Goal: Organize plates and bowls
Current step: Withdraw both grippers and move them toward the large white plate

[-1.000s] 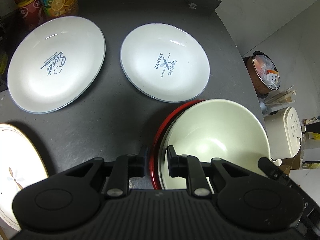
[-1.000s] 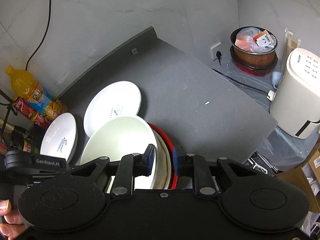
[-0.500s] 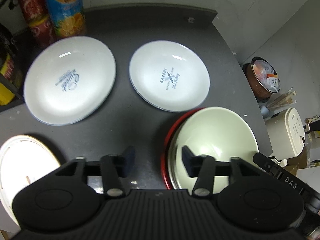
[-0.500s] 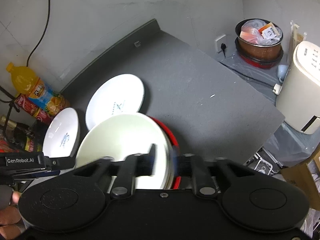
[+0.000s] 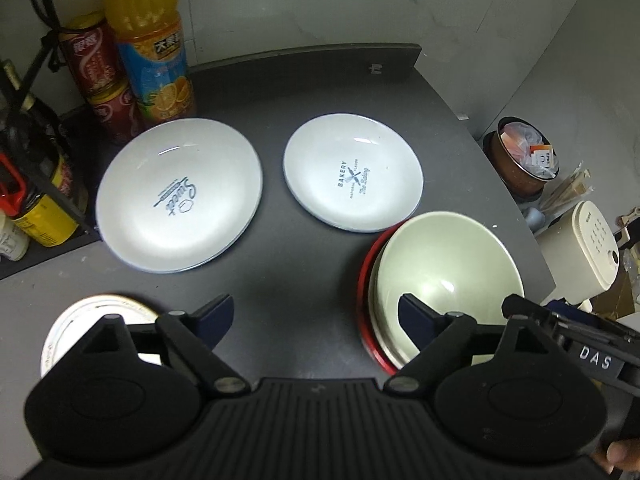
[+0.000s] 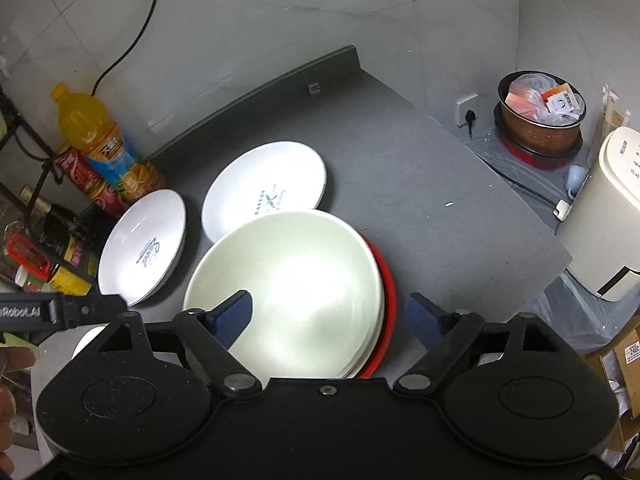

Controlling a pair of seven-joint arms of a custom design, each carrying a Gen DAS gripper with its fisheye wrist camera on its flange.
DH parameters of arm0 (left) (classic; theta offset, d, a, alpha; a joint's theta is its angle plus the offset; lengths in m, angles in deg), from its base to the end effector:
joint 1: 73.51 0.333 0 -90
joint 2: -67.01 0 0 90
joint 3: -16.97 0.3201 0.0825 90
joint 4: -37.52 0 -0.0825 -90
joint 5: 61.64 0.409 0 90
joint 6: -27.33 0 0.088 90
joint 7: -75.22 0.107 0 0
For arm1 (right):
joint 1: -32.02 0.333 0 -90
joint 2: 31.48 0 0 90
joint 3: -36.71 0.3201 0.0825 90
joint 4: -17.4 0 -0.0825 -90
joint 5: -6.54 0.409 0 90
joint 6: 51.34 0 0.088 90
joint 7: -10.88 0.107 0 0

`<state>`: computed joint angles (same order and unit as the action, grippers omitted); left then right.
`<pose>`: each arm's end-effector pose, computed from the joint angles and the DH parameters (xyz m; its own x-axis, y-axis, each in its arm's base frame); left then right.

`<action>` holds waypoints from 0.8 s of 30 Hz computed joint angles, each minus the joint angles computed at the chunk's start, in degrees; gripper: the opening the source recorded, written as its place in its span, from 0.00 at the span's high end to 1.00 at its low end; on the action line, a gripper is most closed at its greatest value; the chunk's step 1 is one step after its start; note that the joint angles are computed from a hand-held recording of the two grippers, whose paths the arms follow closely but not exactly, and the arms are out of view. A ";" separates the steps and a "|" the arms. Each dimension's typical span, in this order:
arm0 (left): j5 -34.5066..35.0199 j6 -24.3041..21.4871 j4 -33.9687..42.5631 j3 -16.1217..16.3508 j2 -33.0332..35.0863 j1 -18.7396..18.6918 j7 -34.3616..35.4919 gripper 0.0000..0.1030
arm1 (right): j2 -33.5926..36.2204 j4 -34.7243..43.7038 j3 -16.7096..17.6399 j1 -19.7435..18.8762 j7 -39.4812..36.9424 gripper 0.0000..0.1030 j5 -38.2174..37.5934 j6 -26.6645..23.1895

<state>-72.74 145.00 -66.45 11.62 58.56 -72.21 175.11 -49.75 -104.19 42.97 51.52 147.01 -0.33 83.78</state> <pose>0.5693 -0.0543 0.6391 -0.2088 -0.9715 0.1121 -0.9068 0.1494 -0.3941 0.4723 0.2332 0.6034 -0.2097 -0.9401 -0.2688 -0.8254 0.3176 -0.4668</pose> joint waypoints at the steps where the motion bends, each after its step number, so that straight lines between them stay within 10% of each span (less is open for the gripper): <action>1: 0.57 -0.07 -0.35 0.04 -0.65 0.11 0.14 0.14 | -0.02 0.16 0.18 0.05 0.01 0.13 -0.20 -0.03; 24: -1.42 -0.54 -11.69 4.72 -15.20 5.21 6.58 0.09 | 4.05 7.43 3.80 5.36 -2.05 0.02 -1.81 -3.66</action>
